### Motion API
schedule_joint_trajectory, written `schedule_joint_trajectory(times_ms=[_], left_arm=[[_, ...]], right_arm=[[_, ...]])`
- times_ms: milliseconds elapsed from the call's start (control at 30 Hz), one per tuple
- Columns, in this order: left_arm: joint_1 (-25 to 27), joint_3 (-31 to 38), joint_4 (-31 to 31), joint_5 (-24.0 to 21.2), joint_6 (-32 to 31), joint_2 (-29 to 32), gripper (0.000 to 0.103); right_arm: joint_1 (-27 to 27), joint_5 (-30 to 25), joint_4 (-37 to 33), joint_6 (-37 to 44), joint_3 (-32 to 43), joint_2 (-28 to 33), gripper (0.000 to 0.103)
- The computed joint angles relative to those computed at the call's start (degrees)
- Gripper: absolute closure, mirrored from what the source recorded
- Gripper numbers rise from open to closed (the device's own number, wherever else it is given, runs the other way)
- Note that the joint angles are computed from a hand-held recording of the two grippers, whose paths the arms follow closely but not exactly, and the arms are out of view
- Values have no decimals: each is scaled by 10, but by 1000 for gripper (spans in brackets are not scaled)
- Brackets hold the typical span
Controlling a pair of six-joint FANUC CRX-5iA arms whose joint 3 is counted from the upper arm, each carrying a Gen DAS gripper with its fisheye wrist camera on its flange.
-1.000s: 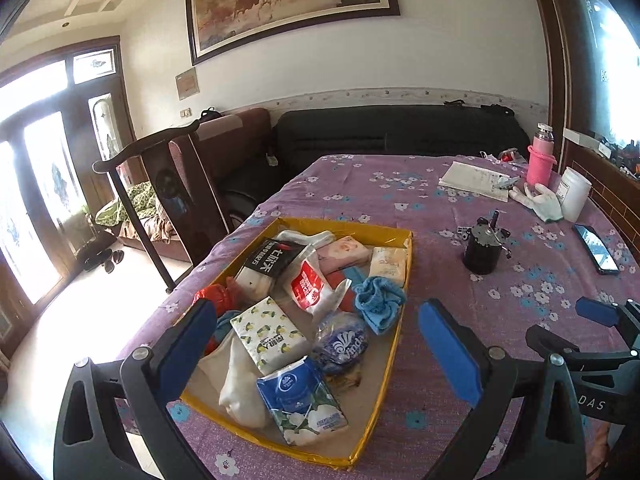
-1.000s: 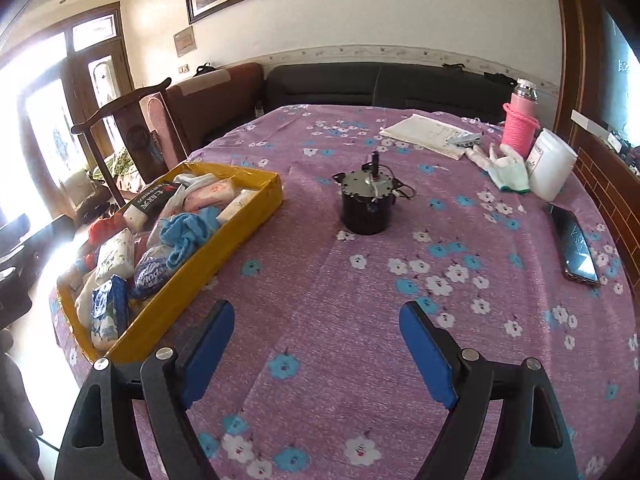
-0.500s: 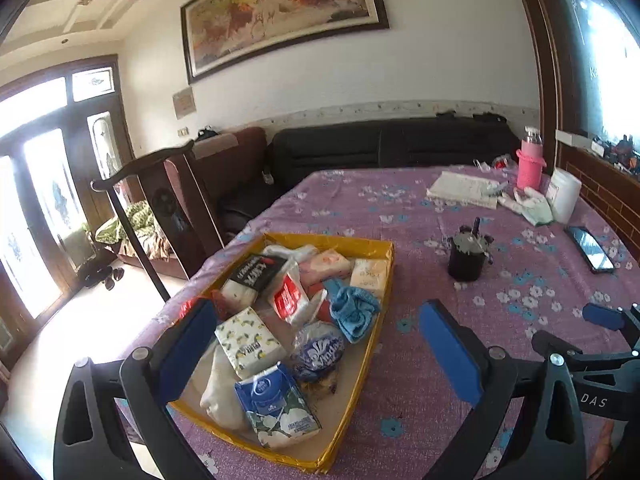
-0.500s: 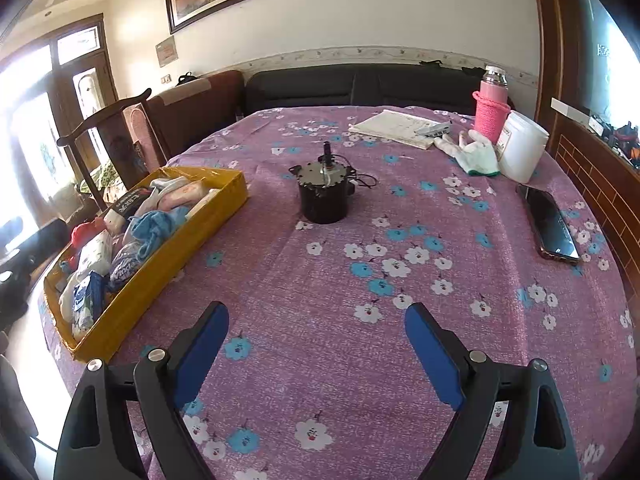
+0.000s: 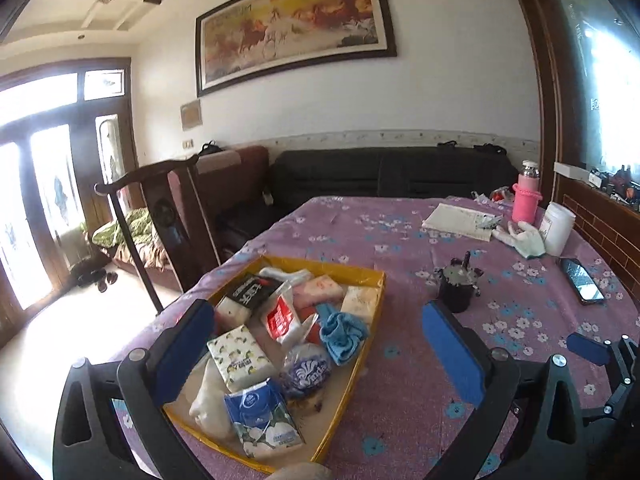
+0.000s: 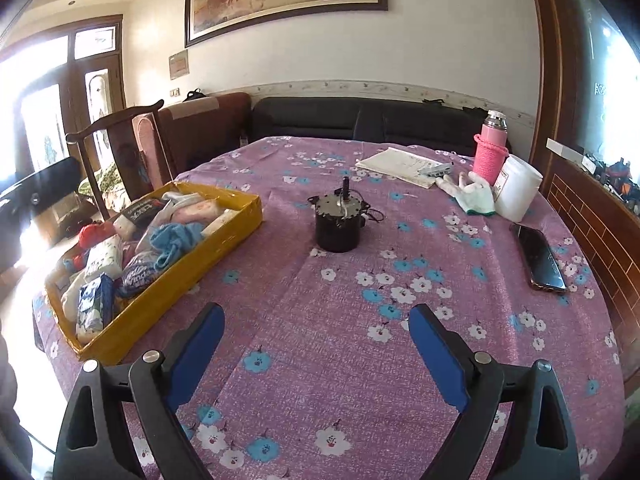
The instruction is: Organize soft objects
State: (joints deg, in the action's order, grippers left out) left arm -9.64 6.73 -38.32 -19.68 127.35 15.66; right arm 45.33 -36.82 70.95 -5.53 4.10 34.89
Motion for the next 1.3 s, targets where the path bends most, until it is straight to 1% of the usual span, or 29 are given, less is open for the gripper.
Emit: schedule_joint_trajectory(times_ms=[33, 67, 133, 200, 267, 367, 533, 633, 800, 1000, 1100, 1167, 1300], left_arm=[[-4, 12, -1, -26, -2, 9, 0], [-1, 15, 13, -33, -16, 15, 0], [10, 19, 61, -47, -57, 27, 0], [22, 12, 110, -45, -95, 31, 0], [29, 11, 135, -47, -119, 35, 0], [31, 11, 143, -49, -127, 39, 0], [41, 10, 182, -51, -161, 48, 0], [45, 10, 202, -53, -182, 53, 0], [47, 14, 209, -57, -192, 59, 0], [44, 19, 249, -59, -241, 73, 0], [34, 31, 261, -67, -265, 83, 0], [25, 40, 268, -70, -280, 90, 0], [11, 60, 288, -76, -308, 105, 0]], right_arm=[[1, -2, -7, 7, 3, 2, 7], [2, -2, -14, 14, 6, 3, 7], [4, -5, -29, 28, 13, 6, 7], [8, -14, -49, 48, 26, 13, 7], [11, -20, -65, 66, 37, 19, 7], [16, -26, -89, 95, 59, 31, 7], [26, -37, -135, 156, 108, 56, 7], [30, -38, -149, 175, 128, 68, 7], [32, -36, -183, 205, 152, 81, 7], [26, -31, -213, 213, 147, 76, 7], [24, -42, -220, 215, 147, 75, 7], [21, -52, -212, 200, 138, 69, 7], [7, -49, -212, 166, 102, 41, 7]])
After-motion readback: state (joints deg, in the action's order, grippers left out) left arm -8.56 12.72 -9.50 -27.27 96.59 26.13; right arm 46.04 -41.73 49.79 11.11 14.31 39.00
